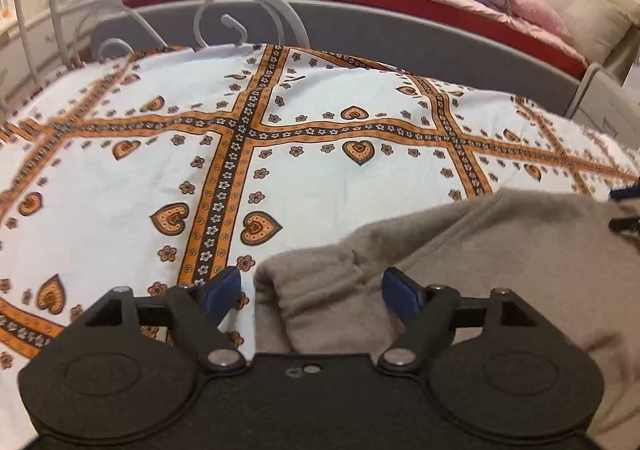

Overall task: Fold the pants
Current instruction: 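Grasp the waistband corners of the grey sweatpants with both grippers, then lift the waistband with both grippers and fold it over toward the cuffs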

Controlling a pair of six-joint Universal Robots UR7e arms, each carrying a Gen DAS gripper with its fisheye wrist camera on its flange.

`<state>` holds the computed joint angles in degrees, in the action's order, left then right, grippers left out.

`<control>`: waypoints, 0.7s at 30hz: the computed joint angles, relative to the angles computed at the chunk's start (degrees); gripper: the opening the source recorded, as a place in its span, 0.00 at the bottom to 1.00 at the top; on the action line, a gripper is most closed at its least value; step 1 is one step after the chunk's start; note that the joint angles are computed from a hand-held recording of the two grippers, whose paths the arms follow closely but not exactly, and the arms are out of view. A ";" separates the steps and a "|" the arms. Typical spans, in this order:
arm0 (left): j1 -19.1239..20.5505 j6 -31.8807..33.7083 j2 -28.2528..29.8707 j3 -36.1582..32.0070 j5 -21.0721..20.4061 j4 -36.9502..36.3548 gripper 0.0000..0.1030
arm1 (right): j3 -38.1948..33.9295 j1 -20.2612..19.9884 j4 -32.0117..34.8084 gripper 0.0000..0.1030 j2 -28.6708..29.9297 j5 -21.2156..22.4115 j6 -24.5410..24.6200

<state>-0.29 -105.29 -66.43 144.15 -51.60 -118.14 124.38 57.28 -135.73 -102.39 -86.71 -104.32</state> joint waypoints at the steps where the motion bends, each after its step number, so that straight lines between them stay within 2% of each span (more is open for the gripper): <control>1: 0.54 0.81 -0.03 -0.09 0.65 -0.58 0.61 | -1.30 0.02 1.59 0.53 0.91 -0.28 1.77; 3: 2.17 3.35 1.04 -1.74 1.48 0.95 0.57 | -4.24 0.85 5.70 0.53 2.60 -1.81 5.69; 4: 2.71 3.87 1.30 -2.45 1.71 2.17 0.52 | -4.76 1.14 6.48 0.53 2.85 -2.26 5.59; 6: 3.60 7.20 1.34 -2.11 1.69 0.23 0.50 | -5.53 1.50 8.05 0.53 2.81 -3.29 3.65; 9: 3.70 6.72 1.60 -0.74 2.21 -2.81 0.48 | -5.33 1.28 8.18 0.53 2.71 -3.77 1.86; 10: 3.49 6.95 1.64 -0.67 2.22 -2.98 0.44 | -4.88 1.09 7.51 0.52 2.73 -3.48 1.92; 11: 2.93 8.33 1.38 -0.23 2.18 -3.68 0.35 | -4.63 0.89 7.49 0.49 2.60 -3.12 2.17; 12: 2.36 9.46 0.56 0.73 1.98 -5.23 0.32 | -4.61 0.80 8.02 0.46 2.31 -3.08 2.36; 16: 1.71 11.26 0.24 2.48 2.38 -9.21 0.19 | -5.22 0.82 9.88 0.19 2.08 -3.56 2.05; 19: 0.34 8.96 1.07 2.42 4.40 -8.64 0.12 | -4.80 0.68 9.28 0.11 1.67 -3.01 2.51; 21: -2.95 6.58 0.40 2.65 5.58 -5.85 0.10 | -3.79 0.07 8.91 0.09 -0.38 -1.23 1.25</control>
